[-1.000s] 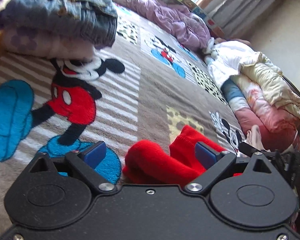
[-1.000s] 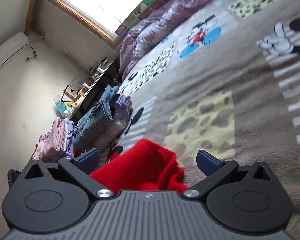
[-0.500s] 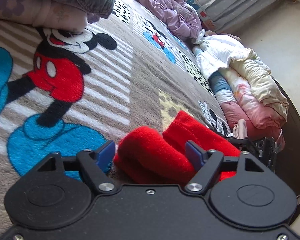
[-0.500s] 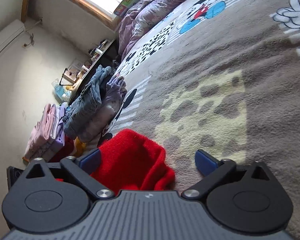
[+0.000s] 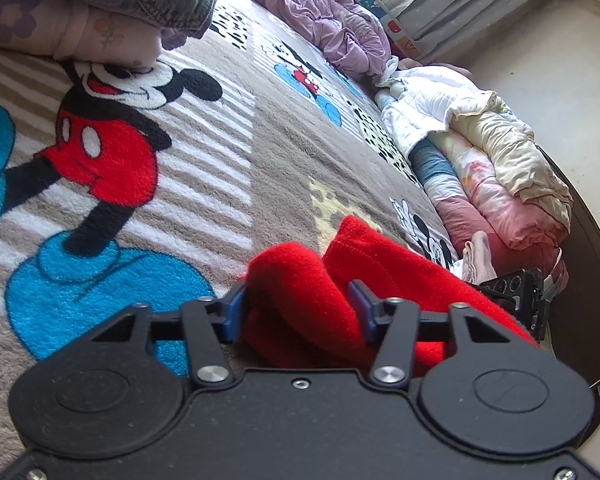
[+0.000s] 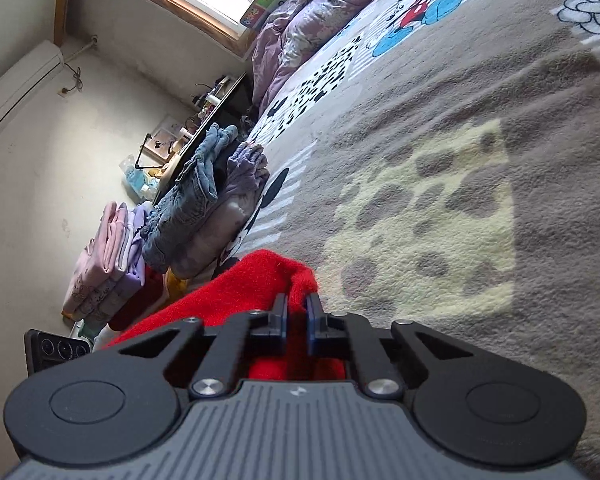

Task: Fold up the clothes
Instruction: 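Lift the red sweater with both grippers and shake it out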

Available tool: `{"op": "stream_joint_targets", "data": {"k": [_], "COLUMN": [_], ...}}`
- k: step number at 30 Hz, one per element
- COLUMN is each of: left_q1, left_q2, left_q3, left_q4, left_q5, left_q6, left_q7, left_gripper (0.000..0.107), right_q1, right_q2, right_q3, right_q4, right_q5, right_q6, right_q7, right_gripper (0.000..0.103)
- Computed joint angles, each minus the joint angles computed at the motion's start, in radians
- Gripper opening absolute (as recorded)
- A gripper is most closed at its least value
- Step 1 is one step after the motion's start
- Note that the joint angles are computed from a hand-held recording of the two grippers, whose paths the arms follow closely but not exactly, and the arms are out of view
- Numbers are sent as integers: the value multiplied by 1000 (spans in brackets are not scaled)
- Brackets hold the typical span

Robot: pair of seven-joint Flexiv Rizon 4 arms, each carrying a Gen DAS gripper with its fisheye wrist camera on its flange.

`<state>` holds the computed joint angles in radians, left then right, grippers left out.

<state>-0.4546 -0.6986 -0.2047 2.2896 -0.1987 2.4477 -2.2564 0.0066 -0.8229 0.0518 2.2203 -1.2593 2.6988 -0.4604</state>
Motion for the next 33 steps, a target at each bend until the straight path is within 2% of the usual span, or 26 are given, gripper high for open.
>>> {"op": "stream_joint_targets", "data": {"k": [2, 5, 13, 27, 33], "left_q1": [-9, -32, -87, -121, -150], "left_q2": [1, 7, 13, 57, 117], "left_q3": [7, 21, 44, 34, 31], "left_q4": [1, 6, 8, -6, -35], "left_q5": [-7, -32, -120, -231, -305], "left_q6": [9, 22, 87, 195, 133], "left_q7": [8, 35, 110, 215, 311], "left_gripper": [32, 24, 20, 17, 17], "right_q1": [-1, 1, -7, 25, 36], "right_q2": [2, 11, 44, 117, 172], "right_q3": [3, 10, 34, 62, 60], "right_q4": [2, 16, 51, 84, 126], "right_q5": [1, 25, 120, 273, 328], "right_q6": [11, 27, 97, 240, 270], "right_q7": [-10, -39, -106, -158, -166], "right_gripper": [10, 9, 9, 9, 9]}}
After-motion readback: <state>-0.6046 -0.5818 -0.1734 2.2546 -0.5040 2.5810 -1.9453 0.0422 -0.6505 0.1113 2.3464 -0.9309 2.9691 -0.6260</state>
